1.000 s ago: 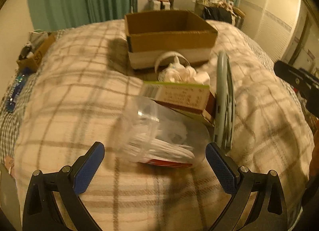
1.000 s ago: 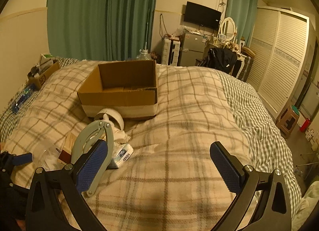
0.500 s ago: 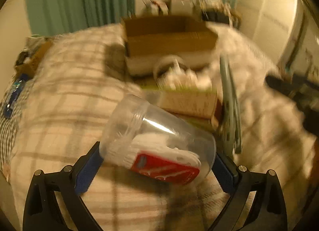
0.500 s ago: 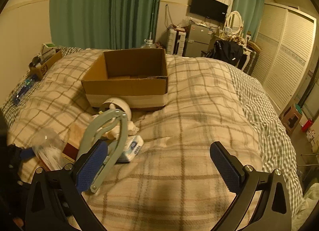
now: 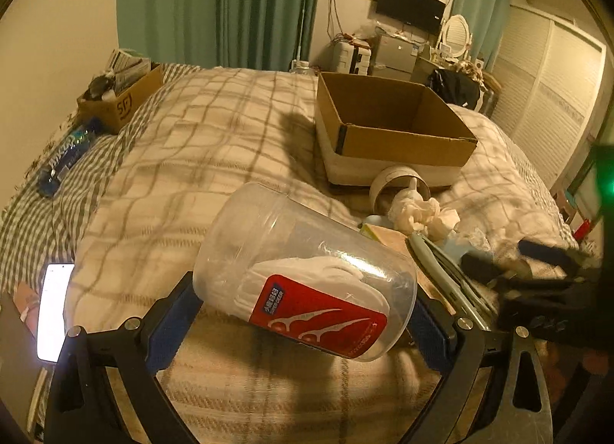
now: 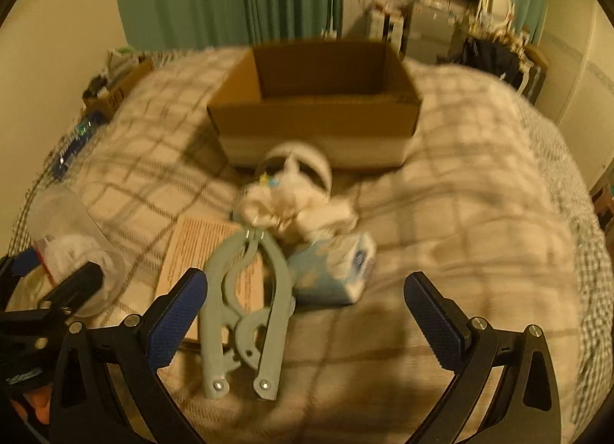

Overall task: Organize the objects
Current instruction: 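Grasp the clear plastic cup with the left gripper, then grasp the light-blue folding hanger with the right gripper while the left holds the cup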

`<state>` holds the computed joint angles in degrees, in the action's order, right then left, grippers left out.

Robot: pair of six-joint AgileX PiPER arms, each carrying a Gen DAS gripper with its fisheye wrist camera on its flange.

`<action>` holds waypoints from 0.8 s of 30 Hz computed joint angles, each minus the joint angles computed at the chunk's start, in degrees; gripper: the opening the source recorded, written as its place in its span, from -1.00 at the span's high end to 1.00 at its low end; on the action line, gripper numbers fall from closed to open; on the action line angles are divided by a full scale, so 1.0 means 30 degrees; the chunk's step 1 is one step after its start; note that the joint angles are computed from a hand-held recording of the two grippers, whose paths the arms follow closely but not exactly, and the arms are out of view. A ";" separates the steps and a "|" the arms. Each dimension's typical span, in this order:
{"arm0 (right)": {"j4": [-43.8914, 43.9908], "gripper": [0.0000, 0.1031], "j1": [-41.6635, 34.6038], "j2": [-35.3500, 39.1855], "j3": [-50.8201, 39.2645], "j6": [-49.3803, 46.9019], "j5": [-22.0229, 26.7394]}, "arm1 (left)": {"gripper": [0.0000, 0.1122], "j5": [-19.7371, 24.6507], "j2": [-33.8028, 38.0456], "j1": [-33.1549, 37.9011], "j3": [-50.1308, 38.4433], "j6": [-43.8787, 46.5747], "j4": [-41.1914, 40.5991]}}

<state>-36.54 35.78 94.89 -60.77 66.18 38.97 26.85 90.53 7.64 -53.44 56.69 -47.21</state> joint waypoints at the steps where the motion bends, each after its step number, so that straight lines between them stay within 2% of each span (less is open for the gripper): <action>1: 0.0642 -0.99 -0.0033 0.0463 -0.0215 -0.0546 0.0038 | -0.78 0.0047 0.0007 0.0117 0.0062 0.0386 -0.0421; 7: 0.1313 -0.99 0.0169 0.0934 -0.0173 -0.1178 -0.0123 | -0.78 -0.0046 -0.0127 0.0081 0.0334 0.0768 -0.0714; 9: 0.2148 -0.89 0.0326 0.0848 -0.0211 -0.2012 0.0004 | -0.78 -0.0096 -0.0257 0.0059 0.0449 0.0947 -0.0844; 12: 0.2558 -0.86 0.0767 0.0720 -0.0123 -0.2548 -0.0252 | -0.78 -0.0253 -0.0247 -0.0060 0.0474 0.0793 -0.0663; 17: 0.3571 -0.69 0.0455 0.0853 -0.0182 -0.3461 -0.0863 | -0.78 -0.0403 -0.0374 -0.0201 0.0520 0.0536 -0.0328; 22: 0.6251 -0.67 -0.0799 0.1245 0.0261 -0.6022 -0.3318 | -0.78 -0.0161 -0.0121 -0.0047 0.0251 0.0127 -0.0323; 24: 0.7220 -0.53 -0.1088 0.1243 0.0372 -0.7003 -0.3968 | -0.78 -0.0347 -0.0153 -0.0212 0.0291 -0.0105 0.0022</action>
